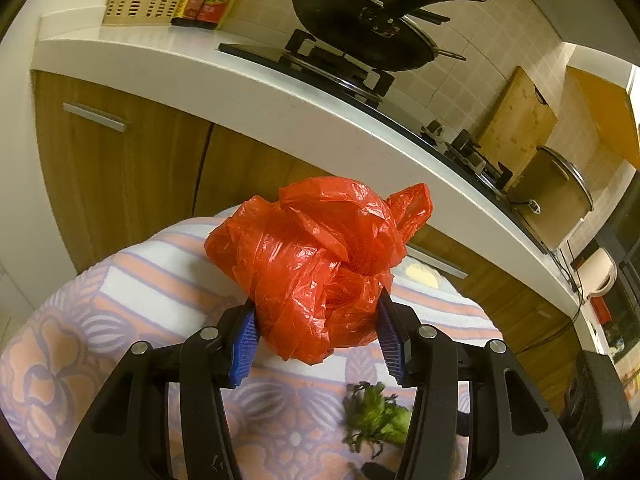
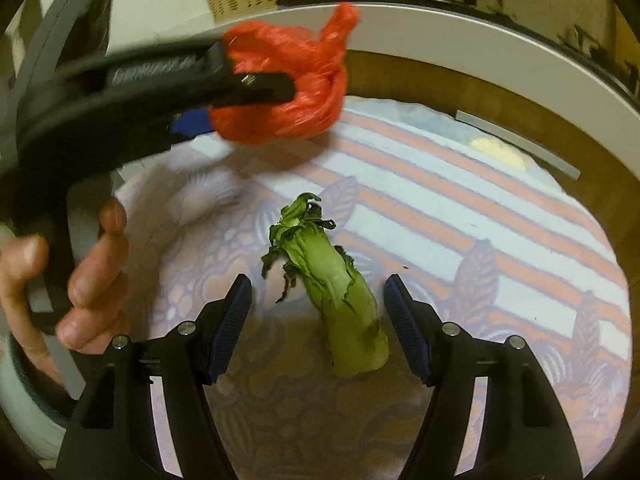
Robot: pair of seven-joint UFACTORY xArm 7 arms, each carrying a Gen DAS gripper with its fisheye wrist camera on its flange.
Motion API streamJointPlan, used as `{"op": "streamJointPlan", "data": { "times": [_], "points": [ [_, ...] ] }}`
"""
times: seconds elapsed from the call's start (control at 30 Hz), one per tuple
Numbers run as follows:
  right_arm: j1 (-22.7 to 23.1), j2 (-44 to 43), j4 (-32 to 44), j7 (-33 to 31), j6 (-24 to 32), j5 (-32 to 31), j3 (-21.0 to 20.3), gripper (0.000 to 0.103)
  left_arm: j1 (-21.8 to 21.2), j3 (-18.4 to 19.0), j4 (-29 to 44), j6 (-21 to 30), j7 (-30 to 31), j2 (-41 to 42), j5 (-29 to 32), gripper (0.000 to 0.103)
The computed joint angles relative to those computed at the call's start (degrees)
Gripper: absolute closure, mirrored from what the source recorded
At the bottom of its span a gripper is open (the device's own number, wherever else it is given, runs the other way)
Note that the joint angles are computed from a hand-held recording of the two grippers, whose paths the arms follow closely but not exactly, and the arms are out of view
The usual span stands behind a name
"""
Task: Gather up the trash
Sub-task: 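Grasp the green bok choy with the right gripper while the left gripper holds the red bag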
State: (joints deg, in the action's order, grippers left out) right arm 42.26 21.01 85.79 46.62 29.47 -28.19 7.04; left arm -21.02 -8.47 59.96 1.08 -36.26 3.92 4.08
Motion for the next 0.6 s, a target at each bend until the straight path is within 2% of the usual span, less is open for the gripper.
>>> {"op": "streamJointPlan", "data": {
  "times": [0.07,0.13,0.17,0.27,0.33,0.37,0.5,0.6],
  "points": [
    [1.41,0.21,0.75,1.67,1.94,-2.49,-1.04,0.05,-0.39,0.47,0.05,0.03,-0.93,-0.05,1.35,0.054],
    [2.31,-0.03,0.93,3.38,3.61,-4.93,-1.65,0.075,-0.92,1.22,0.15,0.12,-2.76,-0.08,3.53,0.054],
    [2.62,-0.49,0.62,4.38,4.33,-6.19,-1.88,0.077,-1.17,1.53,0.21,0.18,-3.77,-0.12,4.78,0.054],
    [1.64,-3.63,-3.37,7.84,1.83,-7.43,-1.45,0.08,-1.59,1.76,0.28,-0.21,-5.79,-0.43,7.71,0.054],
    [1.46,-6.3,-5.96,11.17,2.18,-9.91,-1.24,0.08,-3.85,4.07,1.09,0.19,-11.28,-0.59,15.1,0.054],
    [1.3,-8.35,-7.77,13.09,2.84,-11.41,-1.0,0.08,-3.43,3.2,1.43,0.34,-12.08,-0.68,16.59,0.054],
    [-0.2,-16.05,-14.06,20.17,5.63,-16.56,0.63,0.08,-2.72,-1.78,2.07,0.33,-3.15,-1.36,8.6,0.054],
    [-2.16,-21.81,-18.7,24.5,7.65,-18.72,2.45,0.08,-4.38,-3.03,2.73,1.26,-1.97,-2.24,8.65,0.054]
  ]
}}
